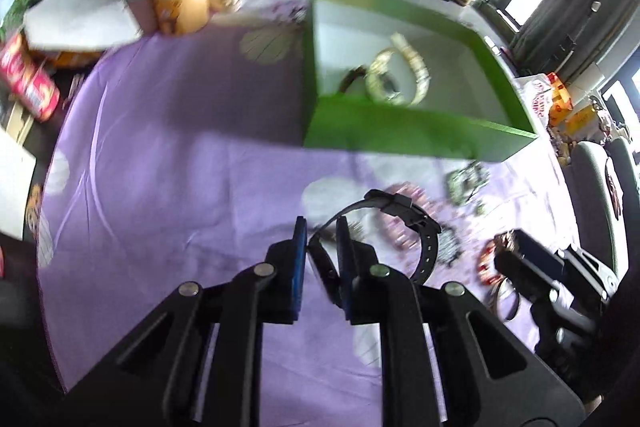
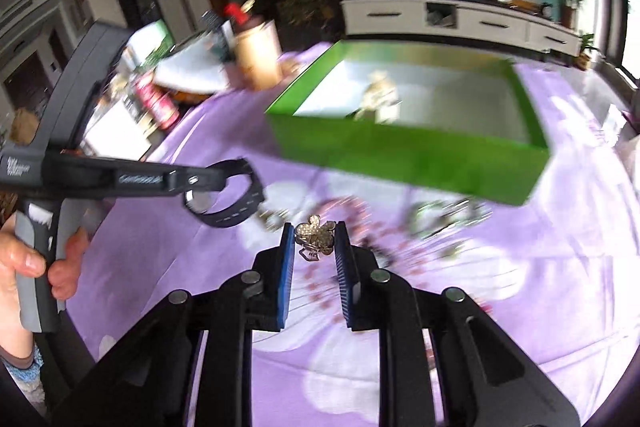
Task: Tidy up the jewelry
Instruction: 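Grasp the black watch with the left tool while the right tool grasps the rhinestone ring, then lower both items into the green box and open both tools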
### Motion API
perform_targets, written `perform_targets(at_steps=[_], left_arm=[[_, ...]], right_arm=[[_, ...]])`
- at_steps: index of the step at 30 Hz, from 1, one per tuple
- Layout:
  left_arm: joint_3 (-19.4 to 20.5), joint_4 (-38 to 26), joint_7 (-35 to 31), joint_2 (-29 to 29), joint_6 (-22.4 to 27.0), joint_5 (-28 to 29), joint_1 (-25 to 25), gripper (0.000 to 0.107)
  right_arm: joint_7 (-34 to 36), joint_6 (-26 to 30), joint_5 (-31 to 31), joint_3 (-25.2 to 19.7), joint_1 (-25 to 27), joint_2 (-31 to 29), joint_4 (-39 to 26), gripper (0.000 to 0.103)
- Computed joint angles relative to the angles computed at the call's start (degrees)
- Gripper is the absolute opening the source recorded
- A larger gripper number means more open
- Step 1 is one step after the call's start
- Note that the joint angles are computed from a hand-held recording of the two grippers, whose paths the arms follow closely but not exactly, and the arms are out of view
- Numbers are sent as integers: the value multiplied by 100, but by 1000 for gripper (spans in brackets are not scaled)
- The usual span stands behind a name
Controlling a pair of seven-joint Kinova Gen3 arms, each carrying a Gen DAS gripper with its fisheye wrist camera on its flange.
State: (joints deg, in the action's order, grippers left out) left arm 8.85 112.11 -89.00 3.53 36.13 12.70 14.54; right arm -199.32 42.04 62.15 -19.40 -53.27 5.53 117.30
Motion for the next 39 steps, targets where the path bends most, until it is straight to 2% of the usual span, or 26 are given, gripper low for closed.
perform_targets(at_steps=[8, 13, 20, 27, 33, 35, 38, 39], left_arm=[[165, -851, 609, 208, 134, -489, 381, 14], [172, -1566, 1168, 640, 263, -1016, 743, 14], [-66, -2744, 1935, 1579, 764, -1901, 1415, 14], [-320, -3528, 2313, 2323, 1191, -2509, 1948, 14], [-477, -3783, 2514, 2587, 1345, -2832, 2249, 17], [-508, -3741, 2577, 2570, 1292, -2935, 2319, 24], [-462, -3621, 2547, 2488, 1196, -2951, 2319, 30], [-435, -3543, 2532, 2425, 1130, -2917, 2286, 36]], right_arm=[[108, 134, 124, 54, 510, -469, 117, 20], [359, -215, 10, 208, 1078, -535, 64, 20], [1096, -854, -309, 514, 1645, -211, -100, 20], [1580, -1287, -531, 901, 1750, 192, -196, 20], [2202, -1373, -1013, 1133, 1698, 421, -362, 23], [2148, -1386, -938, 1222, 1600, 411, -340, 29], [1989, -1393, -856, 1273, 1526, 343, -284, 30], [1927, -1394, -833, 1272, 1518, 303, -256, 30]])
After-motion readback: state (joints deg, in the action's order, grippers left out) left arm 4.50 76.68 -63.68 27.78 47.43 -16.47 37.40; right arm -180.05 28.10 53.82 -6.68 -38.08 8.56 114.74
